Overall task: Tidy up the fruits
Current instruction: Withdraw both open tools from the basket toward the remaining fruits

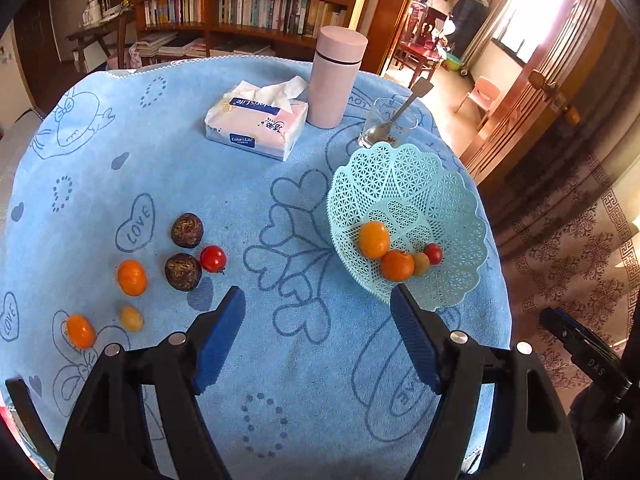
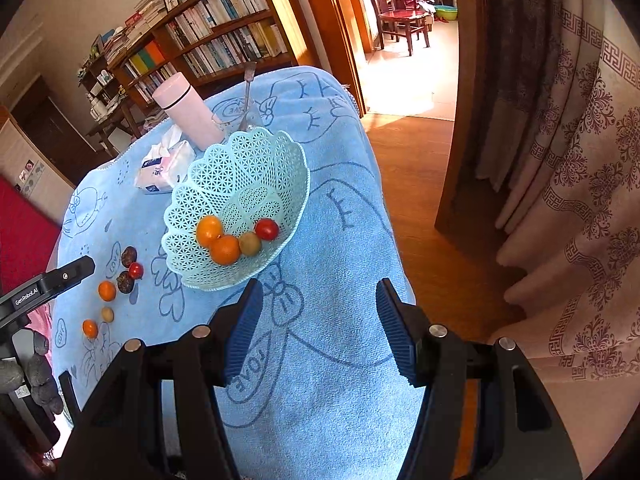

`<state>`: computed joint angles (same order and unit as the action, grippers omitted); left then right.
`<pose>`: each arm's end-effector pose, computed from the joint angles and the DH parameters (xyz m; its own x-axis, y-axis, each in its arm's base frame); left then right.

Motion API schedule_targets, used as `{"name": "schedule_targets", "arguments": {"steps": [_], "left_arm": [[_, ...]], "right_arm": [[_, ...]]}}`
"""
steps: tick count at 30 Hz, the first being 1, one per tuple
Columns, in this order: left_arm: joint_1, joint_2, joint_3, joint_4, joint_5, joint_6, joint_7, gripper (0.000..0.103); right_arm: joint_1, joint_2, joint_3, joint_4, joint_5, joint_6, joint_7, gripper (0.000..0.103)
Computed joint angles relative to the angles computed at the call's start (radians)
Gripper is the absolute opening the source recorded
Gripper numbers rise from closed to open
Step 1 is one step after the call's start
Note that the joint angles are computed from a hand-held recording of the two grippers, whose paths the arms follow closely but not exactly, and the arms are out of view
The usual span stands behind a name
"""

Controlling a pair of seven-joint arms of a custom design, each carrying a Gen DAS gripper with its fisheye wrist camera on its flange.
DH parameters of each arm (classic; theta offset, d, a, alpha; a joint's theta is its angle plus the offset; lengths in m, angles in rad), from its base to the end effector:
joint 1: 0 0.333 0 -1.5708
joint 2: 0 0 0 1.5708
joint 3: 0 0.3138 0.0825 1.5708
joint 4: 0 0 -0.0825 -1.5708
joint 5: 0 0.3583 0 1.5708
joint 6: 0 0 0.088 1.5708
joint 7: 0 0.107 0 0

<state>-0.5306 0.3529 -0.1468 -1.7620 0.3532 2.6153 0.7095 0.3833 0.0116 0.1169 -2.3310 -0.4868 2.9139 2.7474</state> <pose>0.5184 -0.4128 0.4338 -0.1005 -0.9784 0.1806 -0.8756 0.0008 -0.4830 0.4490 0.2781 0.4076 -0.1432 -0.9442 -0.2967 -0.8289 0.2782 -0.4852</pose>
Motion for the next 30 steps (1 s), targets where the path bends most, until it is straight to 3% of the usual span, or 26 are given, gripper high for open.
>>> {"name": "schedule_targets", "arguments": {"steps": [13, 30], "left_arm": [[0.101, -0.179, -0.013, -0.258, 0.013, 0.05, -0.057, 0.075], [0.245, -0.341, -0.063, -0.471, 0.027, 0.07, -0.126, 0.075]], "right_arm": [[0.075, 0.076, 0.017, 0.127, -0.037, -0.059, 0.055, 0.06], [0.16, 0.226, 0.016, 0.326, 0.039, -0.088, -0.063, 0.06]]}}
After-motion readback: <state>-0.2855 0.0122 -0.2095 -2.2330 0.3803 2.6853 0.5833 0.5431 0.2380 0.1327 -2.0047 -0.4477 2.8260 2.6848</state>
